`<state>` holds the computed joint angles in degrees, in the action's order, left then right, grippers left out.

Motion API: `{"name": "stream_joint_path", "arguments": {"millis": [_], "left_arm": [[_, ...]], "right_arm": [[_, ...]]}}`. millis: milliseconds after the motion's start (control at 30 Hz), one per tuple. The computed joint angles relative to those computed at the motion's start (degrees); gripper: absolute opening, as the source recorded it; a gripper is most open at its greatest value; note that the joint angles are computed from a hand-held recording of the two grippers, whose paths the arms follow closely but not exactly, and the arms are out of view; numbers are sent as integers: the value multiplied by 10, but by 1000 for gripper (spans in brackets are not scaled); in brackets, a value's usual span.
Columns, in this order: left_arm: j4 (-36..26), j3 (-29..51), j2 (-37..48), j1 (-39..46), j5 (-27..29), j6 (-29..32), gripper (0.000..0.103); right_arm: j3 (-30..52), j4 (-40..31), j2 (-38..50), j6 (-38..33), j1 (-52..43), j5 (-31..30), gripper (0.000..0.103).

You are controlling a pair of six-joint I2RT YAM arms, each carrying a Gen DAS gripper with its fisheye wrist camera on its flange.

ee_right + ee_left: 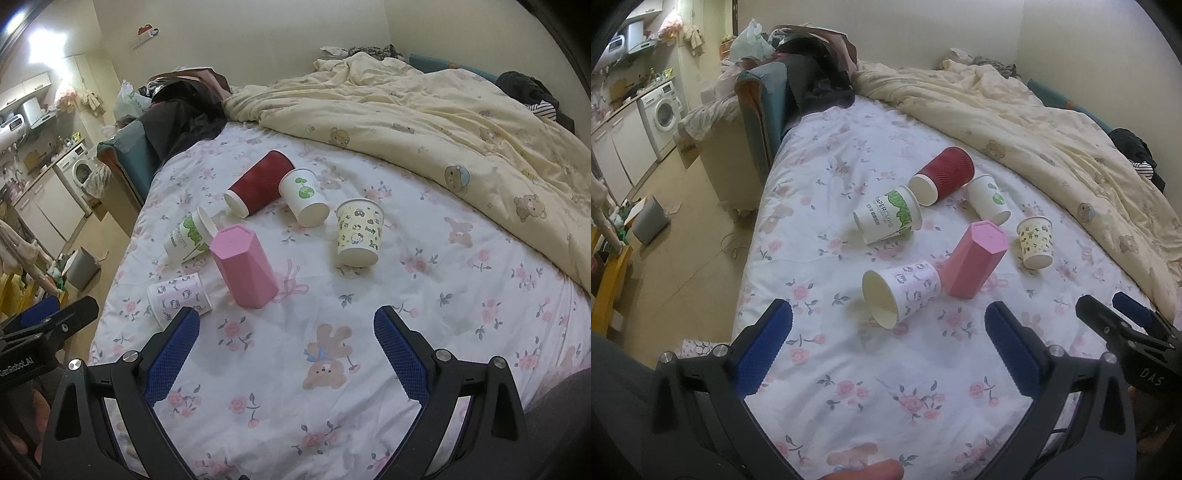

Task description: Flip cup upside down

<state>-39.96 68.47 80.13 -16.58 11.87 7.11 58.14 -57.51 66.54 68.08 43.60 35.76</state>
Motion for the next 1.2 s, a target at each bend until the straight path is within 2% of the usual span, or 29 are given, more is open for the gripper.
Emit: {"name": "stream_joint_path", "arguments": {"millis": [1200], "left_arm": [[-12, 8, 2, -9, 1, 1, 103]], "right_arm": [[11, -10, 8, 0, 10, 8, 98]]}}
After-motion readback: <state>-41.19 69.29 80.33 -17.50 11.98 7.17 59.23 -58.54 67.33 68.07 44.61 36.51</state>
